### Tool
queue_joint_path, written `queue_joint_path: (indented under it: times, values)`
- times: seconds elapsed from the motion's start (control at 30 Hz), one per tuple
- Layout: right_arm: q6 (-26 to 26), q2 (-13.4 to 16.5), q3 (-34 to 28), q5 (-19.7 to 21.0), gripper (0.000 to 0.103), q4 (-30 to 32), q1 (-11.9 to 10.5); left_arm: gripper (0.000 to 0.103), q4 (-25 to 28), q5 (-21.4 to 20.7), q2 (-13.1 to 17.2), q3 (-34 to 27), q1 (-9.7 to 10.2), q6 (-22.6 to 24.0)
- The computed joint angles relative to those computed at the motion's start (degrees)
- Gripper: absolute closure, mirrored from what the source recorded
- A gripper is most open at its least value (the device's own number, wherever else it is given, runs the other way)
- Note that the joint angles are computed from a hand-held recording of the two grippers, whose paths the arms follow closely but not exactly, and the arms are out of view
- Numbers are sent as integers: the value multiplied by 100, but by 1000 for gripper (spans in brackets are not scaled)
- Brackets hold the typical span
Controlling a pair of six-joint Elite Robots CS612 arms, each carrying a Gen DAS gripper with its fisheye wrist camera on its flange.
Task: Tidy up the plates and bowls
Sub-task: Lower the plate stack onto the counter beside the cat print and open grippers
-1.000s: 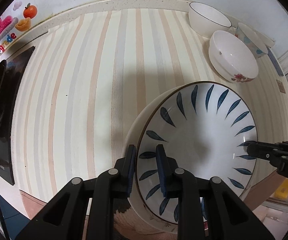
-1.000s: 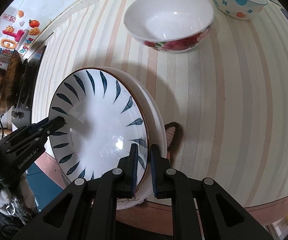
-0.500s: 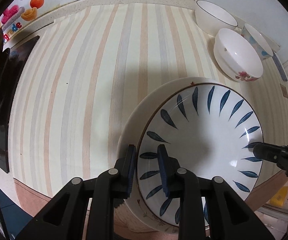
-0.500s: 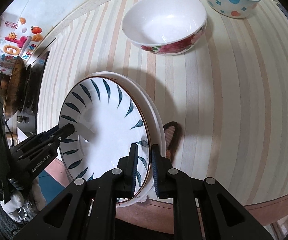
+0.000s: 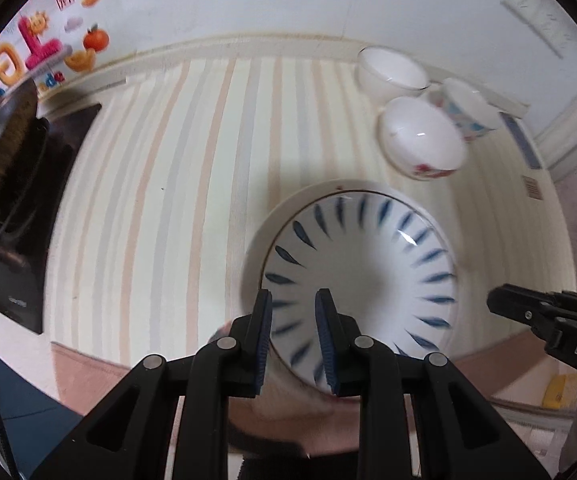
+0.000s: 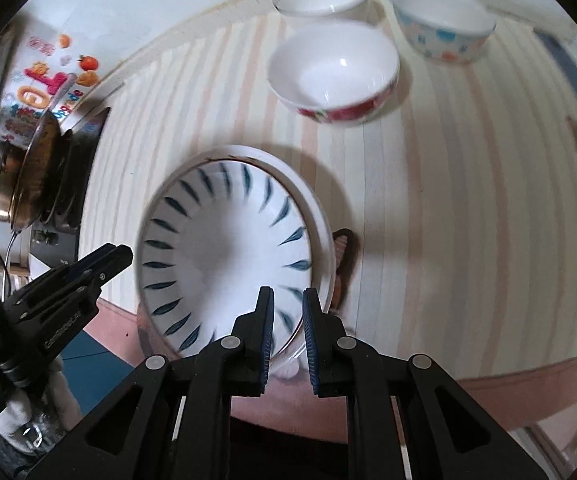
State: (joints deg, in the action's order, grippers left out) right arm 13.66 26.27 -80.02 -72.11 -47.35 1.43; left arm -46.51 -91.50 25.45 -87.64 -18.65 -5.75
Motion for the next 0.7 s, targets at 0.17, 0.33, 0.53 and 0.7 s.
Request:
queue_joint_path:
  times: [0.17, 0.33, 0.53, 0.7]
  values:
    - [34, -126, -402, -218, 76, 61, 148, 80, 118, -177, -126, -297, 11, 166]
    - [182, -233, -785, -302, 43, 271, 257, 73, 226, -56, -230, -619, -18, 251]
    - [481, -341, -1143, -526, 36, 437, 385, 72, 302, -262, -274, -854, 72, 355]
    - [630, -432, -1315, -551, 36, 506, 433, 72, 422, -463, -341, -902, 125, 382]
